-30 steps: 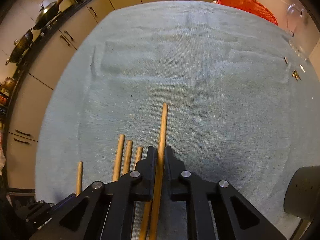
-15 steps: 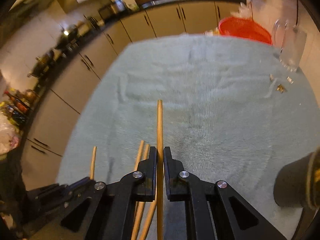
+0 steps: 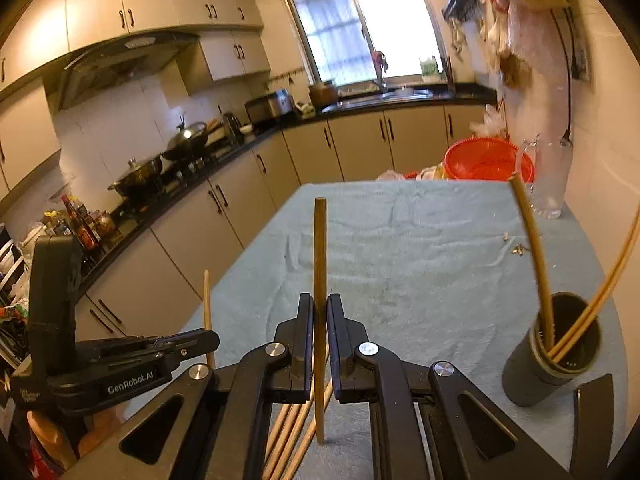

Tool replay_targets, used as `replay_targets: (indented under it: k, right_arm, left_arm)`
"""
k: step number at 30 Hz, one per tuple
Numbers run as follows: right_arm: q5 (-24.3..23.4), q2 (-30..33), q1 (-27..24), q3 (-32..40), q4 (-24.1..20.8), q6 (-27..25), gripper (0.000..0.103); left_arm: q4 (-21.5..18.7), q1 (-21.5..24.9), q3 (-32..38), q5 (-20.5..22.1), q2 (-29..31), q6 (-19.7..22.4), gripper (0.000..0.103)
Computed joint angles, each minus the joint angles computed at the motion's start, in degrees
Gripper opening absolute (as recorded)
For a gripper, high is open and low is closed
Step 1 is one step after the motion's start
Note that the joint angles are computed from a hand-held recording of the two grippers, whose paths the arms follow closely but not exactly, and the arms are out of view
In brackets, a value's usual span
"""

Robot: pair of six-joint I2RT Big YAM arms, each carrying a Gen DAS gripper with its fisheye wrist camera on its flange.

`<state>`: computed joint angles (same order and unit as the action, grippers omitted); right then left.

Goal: Organize utensils
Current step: 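Lift both held chopsticks upright and carry them over the black cup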

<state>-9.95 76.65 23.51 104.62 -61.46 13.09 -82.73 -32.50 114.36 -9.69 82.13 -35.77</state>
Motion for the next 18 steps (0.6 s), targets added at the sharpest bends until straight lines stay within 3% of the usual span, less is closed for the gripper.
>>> replay_targets:
  k: [18]
  right_arm:
    - [-1.8, -4.5, -2.3, -3.6, 3.1, 2.3, 0.008]
  left_arm:
    - [0.1, -1.2, 2.4, -2.2, -0.3, 0.1, 0.006]
